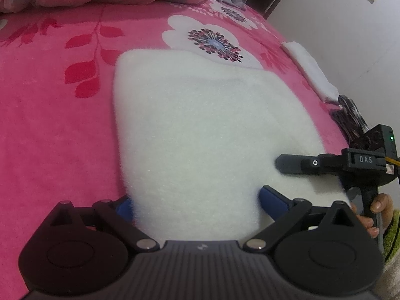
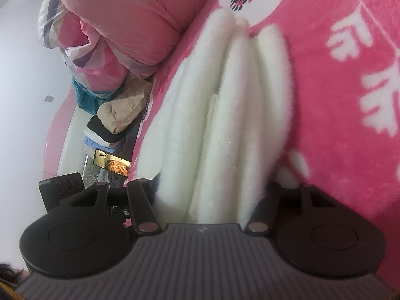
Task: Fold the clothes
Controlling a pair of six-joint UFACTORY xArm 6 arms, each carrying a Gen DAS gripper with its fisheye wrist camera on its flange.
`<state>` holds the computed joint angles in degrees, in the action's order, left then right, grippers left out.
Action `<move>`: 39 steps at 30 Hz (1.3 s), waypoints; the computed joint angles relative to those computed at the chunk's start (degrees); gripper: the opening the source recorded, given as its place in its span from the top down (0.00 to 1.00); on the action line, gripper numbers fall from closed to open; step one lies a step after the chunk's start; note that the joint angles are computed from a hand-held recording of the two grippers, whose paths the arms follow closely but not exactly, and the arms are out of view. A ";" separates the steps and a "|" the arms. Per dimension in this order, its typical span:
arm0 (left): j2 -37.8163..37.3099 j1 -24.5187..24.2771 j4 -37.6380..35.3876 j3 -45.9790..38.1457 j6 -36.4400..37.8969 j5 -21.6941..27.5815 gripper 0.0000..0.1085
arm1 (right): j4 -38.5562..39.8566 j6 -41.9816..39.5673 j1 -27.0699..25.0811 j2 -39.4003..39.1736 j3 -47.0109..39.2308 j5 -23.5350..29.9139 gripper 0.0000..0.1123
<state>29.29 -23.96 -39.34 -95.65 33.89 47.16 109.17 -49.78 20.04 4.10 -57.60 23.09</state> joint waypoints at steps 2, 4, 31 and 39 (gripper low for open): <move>-0.17 -0.11 0.04 0.30 0.00 -0.41 0.08 | -0.08 -0.14 0.04 0.04 -0.07 -0.03 0.51; -0.36 -0.22 0.07 0.63 0.01 -0.84 0.08 | -0.22 -0.18 0.05 0.09 -0.14 -0.02 0.51; -1.04 -0.78 0.70 1.82 -0.51 -2.64 0.07 | -1.10 -0.44 -0.31 0.24 -0.17 0.80 0.51; -1.21 -0.86 0.66 2.09 -0.49 -2.93 0.07 | -1.07 -0.72 -0.45 0.15 -0.03 0.97 0.50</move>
